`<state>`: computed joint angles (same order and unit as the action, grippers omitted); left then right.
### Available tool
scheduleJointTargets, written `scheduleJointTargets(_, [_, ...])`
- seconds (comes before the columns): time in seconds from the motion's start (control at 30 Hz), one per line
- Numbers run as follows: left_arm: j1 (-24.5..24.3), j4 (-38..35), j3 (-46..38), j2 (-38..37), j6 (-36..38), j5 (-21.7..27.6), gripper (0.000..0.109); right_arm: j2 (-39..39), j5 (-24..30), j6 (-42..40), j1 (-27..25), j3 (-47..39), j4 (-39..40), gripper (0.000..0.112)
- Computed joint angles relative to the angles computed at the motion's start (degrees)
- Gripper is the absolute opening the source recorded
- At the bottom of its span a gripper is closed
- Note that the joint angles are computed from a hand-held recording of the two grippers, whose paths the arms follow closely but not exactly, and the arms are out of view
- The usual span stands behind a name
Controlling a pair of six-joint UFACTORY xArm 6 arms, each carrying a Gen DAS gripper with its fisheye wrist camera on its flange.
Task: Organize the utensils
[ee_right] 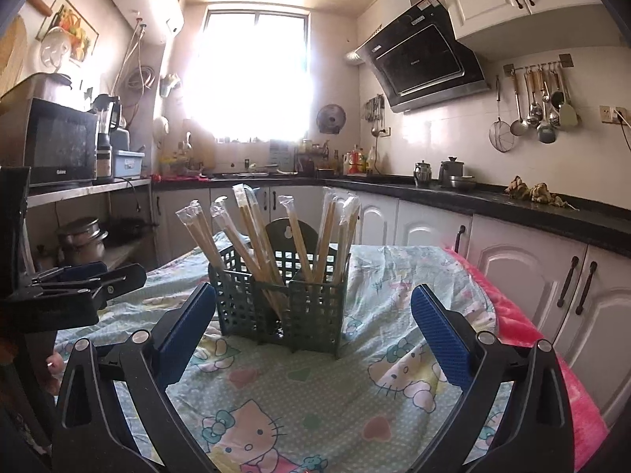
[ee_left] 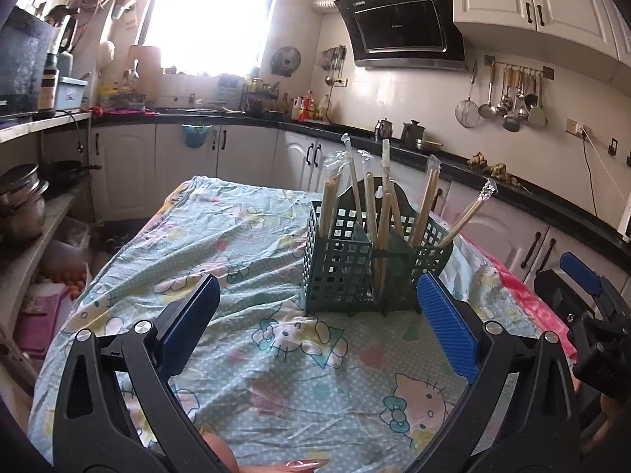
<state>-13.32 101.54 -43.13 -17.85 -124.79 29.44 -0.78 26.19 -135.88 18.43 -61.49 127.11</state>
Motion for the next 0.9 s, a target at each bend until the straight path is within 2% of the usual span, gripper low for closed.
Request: scheduleJointTargets(0.9, [-0.49, 0.44, 0.63, -1.17, -0.78, 0.73, 0.092, -0.07, 0.36, -0.32, 0.61, 0.98, -0.38, 0.097])
